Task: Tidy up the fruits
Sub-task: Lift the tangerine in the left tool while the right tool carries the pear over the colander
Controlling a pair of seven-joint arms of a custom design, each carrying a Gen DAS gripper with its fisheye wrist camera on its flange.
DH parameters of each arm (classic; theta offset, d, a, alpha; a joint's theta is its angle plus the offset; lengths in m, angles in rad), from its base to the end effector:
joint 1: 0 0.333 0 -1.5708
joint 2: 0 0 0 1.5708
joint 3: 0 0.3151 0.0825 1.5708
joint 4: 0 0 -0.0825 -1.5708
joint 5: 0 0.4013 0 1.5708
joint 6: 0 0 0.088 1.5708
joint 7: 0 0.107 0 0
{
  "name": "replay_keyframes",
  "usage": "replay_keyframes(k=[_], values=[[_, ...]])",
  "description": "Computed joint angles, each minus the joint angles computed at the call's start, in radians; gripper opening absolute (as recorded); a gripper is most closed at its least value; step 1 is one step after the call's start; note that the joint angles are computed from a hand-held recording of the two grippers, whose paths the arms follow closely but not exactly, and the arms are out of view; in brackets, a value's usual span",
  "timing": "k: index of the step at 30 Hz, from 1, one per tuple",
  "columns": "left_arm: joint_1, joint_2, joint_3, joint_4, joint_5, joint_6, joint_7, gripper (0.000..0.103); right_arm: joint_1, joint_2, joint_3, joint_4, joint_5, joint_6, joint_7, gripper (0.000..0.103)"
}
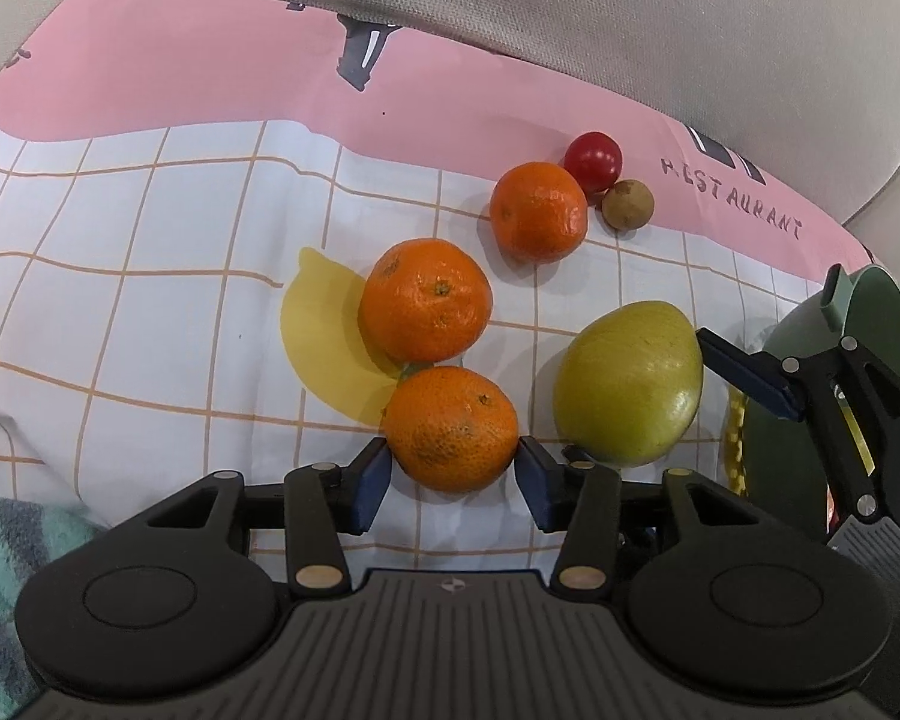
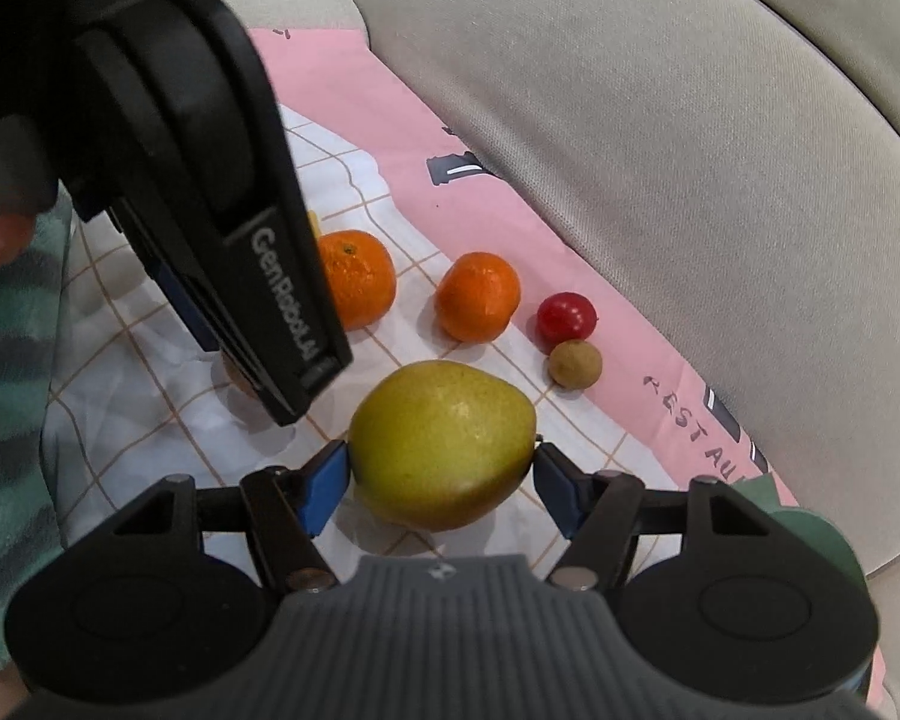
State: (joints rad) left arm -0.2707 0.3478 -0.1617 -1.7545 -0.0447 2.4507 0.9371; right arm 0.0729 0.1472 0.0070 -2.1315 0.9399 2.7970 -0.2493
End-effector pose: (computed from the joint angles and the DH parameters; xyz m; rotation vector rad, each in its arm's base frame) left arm 0.6323 -0.2804 0.4011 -2.4375 1.8933 -0.5658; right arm 0.6044 0.0105 0.3704 -2.4972 0.6213 -0.6832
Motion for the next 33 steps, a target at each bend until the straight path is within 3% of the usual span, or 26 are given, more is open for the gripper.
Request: replay_keyframes(k=[21,33], values=[[0.005,0.006,0.002,-0.009,-0.021,0.035,-0.012,0.055,0.012,0.052,0.031,0.048,0.083,0.052,-0.055,0.068],[0.004,-0.013,0.003,-0.028,-0.022,0.040,-0.026,0.051,0.020,-0.024,0.021,-0.034,0.114,0.064,-0.085,0.063]])
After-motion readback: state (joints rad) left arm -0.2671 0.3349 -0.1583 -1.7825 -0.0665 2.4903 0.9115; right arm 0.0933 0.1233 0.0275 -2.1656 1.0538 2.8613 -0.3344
